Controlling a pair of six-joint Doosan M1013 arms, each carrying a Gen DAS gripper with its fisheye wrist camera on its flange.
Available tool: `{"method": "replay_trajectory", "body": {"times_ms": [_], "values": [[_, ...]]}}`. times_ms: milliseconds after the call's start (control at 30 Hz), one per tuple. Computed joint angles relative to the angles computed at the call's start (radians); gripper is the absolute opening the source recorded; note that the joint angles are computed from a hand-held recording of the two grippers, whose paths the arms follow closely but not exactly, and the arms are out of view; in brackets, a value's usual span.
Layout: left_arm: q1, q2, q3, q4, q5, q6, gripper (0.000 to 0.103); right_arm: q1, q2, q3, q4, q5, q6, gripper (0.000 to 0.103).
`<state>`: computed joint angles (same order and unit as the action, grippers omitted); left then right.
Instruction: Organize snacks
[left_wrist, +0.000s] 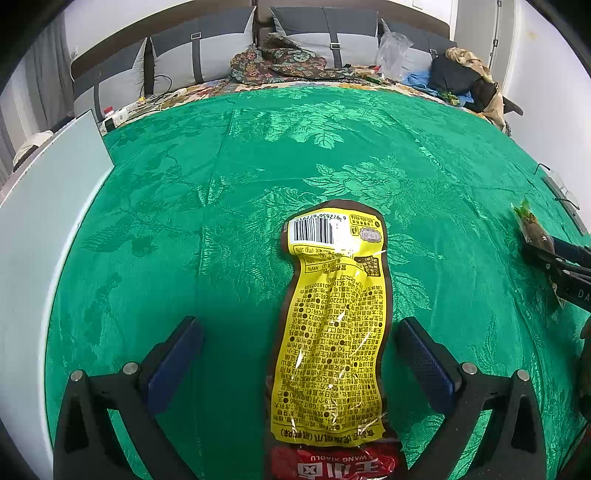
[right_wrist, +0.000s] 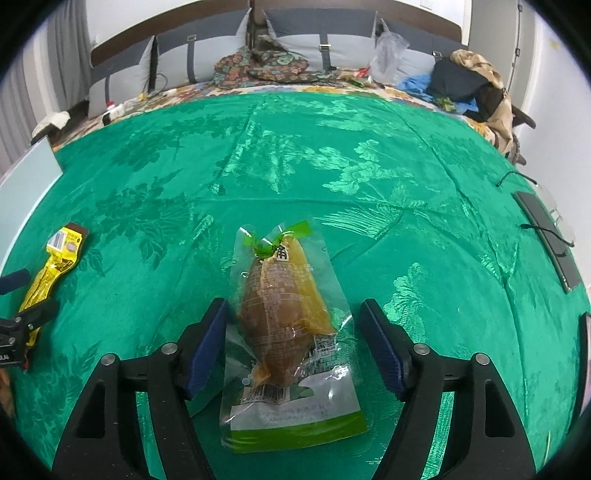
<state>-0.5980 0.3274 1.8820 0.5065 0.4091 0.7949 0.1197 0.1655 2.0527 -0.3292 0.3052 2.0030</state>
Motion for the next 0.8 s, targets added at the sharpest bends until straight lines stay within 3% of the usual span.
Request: {"method": "replay_trajectory", "body": {"times_ms": [800], "values": [[0.0,0.001,0.001,0.004,-0.002,-0.005,0.103,-0.001,0.0,0.001,-0.001,-0.002,0.001,0.077]]}}
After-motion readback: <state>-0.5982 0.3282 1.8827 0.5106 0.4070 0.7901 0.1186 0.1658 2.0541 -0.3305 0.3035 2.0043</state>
